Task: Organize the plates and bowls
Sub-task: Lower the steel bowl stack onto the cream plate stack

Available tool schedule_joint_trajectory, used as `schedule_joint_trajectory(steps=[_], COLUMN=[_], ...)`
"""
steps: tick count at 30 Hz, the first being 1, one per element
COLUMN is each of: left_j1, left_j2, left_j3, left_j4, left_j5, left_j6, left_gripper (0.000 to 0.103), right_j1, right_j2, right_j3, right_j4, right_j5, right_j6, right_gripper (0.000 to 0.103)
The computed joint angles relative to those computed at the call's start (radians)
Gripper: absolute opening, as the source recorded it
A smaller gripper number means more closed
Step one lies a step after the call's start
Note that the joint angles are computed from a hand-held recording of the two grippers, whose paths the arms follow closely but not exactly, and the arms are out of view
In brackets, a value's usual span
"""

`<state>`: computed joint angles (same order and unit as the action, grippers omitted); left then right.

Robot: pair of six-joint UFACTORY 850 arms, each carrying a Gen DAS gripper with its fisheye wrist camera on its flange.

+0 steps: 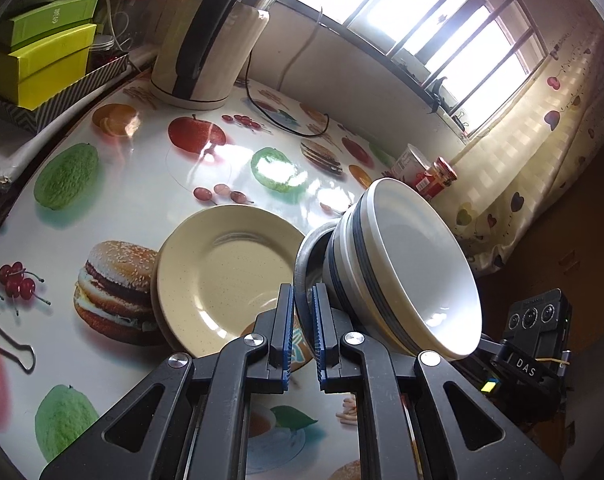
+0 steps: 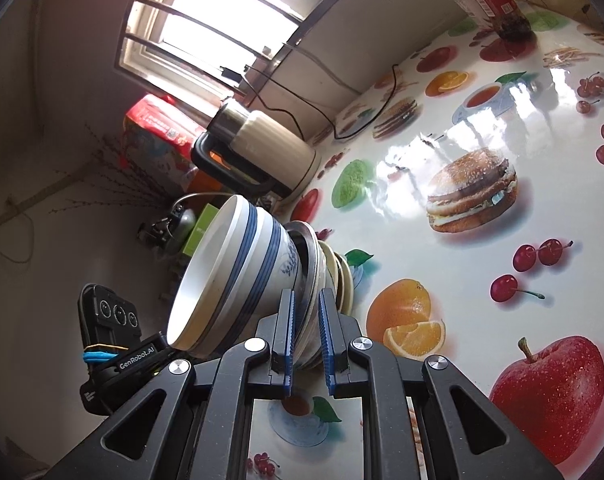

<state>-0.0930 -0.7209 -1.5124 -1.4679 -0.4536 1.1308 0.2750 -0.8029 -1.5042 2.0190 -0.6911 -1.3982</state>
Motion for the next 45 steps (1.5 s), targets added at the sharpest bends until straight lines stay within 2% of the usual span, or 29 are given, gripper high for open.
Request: schedule_joint_trajectory(steps=[25,45], left_j1=[0.053,0.063], left_j2=[-0.043,-0.069], left_j3=[-0.030,-0.056], left_j4=[0.033,0.088], left_j5=[0.010,0.018], left_j6=[-0.055,-0.116], left_gripper=[0.009,0.009], right_j1=[0.041,0.051], right_j2=[-0.152,-0.206], right_j3=[-0.239,-0.331], right_j4=[-0.184,-0.282], right_j5=[0.026,0.036], right_j6=[0.200,0.296], right_gripper=[0.013,0.013])
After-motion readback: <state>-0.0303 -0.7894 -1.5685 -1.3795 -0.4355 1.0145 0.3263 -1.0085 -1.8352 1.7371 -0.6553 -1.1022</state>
